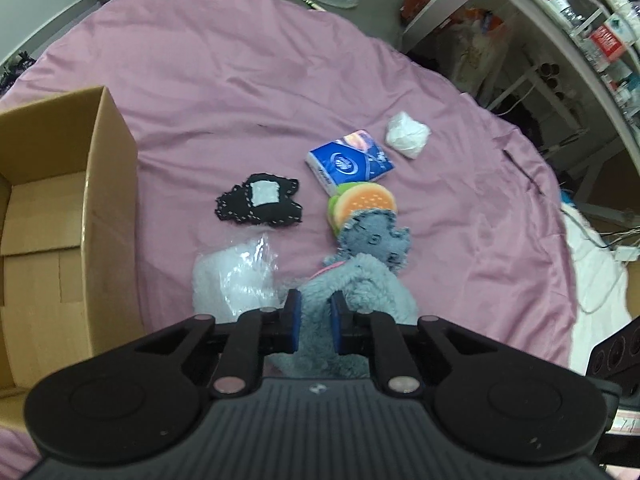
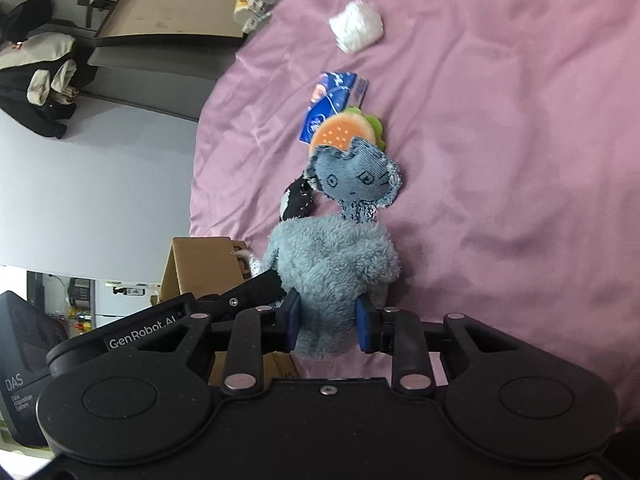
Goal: Organize soft objects
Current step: 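Lift the blue plush ball with both grippers and carry it over the box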
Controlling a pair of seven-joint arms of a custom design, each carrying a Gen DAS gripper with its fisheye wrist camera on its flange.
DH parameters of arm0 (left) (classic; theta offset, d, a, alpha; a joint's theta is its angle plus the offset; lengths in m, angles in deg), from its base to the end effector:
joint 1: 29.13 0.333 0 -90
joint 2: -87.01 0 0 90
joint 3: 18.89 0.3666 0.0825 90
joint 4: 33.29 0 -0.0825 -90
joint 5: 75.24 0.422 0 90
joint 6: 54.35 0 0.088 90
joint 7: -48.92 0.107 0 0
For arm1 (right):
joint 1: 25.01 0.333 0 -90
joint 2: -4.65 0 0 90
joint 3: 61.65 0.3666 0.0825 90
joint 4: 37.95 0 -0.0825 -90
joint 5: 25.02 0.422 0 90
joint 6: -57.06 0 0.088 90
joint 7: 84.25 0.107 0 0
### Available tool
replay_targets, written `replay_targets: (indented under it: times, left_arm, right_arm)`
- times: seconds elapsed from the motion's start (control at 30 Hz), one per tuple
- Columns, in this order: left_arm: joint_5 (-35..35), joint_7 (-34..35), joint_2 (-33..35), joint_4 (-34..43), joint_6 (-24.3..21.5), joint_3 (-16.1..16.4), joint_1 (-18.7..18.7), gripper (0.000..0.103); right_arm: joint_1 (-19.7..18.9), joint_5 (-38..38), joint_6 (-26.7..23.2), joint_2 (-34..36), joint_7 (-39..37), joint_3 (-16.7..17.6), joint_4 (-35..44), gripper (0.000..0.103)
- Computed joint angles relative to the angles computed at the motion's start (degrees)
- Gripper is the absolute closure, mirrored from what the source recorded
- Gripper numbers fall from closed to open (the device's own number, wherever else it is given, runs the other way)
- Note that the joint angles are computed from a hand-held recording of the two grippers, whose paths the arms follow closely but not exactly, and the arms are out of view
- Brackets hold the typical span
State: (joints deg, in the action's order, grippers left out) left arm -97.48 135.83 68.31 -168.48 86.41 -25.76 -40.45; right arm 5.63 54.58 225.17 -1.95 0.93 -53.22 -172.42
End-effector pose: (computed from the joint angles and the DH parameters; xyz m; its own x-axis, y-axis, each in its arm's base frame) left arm 0.4735 -0.1600 0.5297 -0.0755 -0.9437 0.3221 -0.9350 -0.0452 -0.3517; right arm 0.4486 0.2848 0.4468 -0.2782 -0.5777 -0.7674 -0.8427 0.5302 -0.0937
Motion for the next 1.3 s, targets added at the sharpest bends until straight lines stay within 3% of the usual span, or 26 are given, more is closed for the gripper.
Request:
replay_targets:
  times: [0.13, 0.3, 0.5, 0.7, 1.07, 1.3]
  left_arm:
    - [-2.14, 1.62, -2.94, -1.66, 0.13, 0.67, -1.10, 0.089]
    - [-4.25, 2.33, -6.88, -3.54, 0.32, 1.50, -2.15, 0.089]
    - [-5.82, 3.65, -11.04, -5.29, 0.69, 2.62, -3.47, 0.089]
    - [-7.35, 4.93, -14.25, -6.26, 0.40, 3.98, -4.37, 0.089]
    - [-8.56, 6.24, -18.95, -7.44, 0.52, 6.32, -3.40, 0.089]
    - [-7.36, 7.48, -21.53, -7.62, 0.00, 8.47, -1.60, 0.089]
  right_arm:
    - [0.58, -4.71, 3.25, -2.96, 5.73, 0.94, -2.41, 0.076]
    - [0.11, -19.94, 6.82, -6.14, 20.19, 2.78, -5.37, 0.076]
    - [-0.50, -29.90, 9.61, -9.26, 31.16, 4.28, -7.94, 0.076]
    - [-6.63, -42.13, 9.94, -11.65, 42.97, 9.93, -9.05, 0.077]
    - [-15.63, -59.71, 7.56, -13.27, 56.90, 18.15, -5.93, 0.077]
    - [-17.14, -68.28, 8.49, -10.57, 62.54, 20.13, -2.03, 0.077]
